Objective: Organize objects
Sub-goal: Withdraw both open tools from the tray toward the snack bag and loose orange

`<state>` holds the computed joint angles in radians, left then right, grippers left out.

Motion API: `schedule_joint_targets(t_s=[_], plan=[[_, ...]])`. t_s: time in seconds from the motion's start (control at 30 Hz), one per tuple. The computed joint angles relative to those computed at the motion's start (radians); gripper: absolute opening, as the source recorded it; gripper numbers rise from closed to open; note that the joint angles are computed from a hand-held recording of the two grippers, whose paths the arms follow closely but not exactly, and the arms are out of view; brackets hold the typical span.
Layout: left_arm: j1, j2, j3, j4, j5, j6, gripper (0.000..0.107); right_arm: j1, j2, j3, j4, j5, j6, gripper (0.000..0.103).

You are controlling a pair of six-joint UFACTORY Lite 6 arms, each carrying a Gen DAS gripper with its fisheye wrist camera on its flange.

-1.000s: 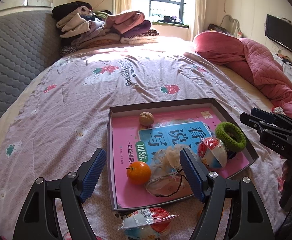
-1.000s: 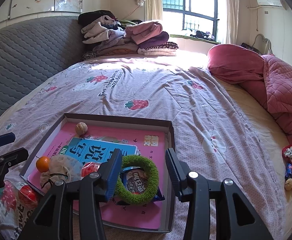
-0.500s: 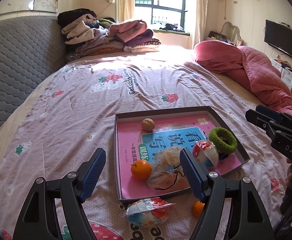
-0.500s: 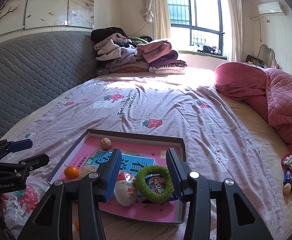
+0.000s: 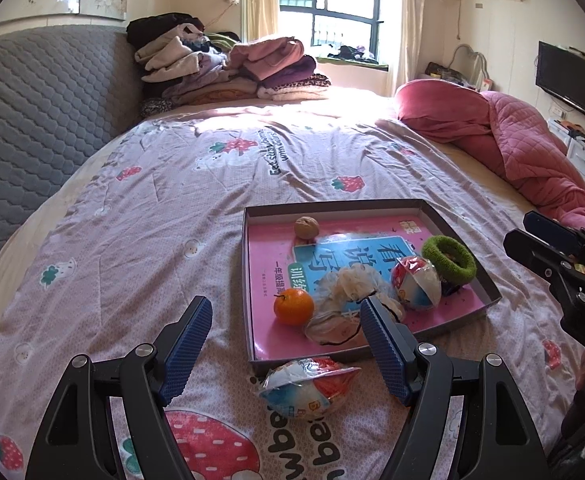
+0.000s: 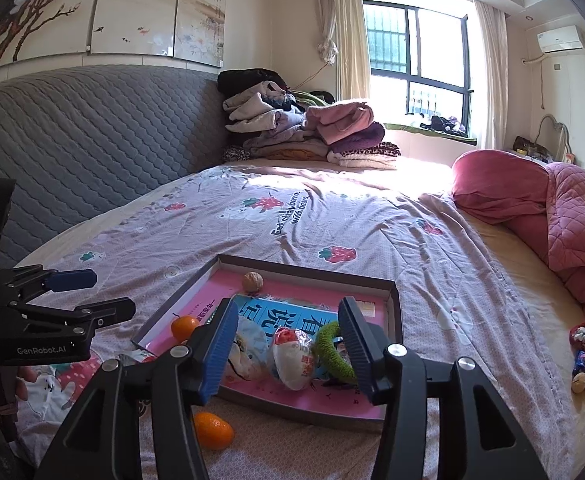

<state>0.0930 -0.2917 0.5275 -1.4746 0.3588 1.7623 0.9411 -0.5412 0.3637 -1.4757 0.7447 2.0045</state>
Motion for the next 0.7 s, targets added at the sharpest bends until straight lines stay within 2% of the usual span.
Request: schedule_joint_targets(t_s=[0.4, 0.7], plan=[[0.066, -0.011, -0.097, -0.049, 0.043, 0.137, 0.078, 0.165, 0.006, -0.088, 0.011, 0.076, 0.14, 0.054], [0.094, 0.025, -0.137, -0.183, 0.062, 0.328, 0.078, 0.221, 0.114, -0.071, -0.023, 0.054, 0.218, 0.055]])
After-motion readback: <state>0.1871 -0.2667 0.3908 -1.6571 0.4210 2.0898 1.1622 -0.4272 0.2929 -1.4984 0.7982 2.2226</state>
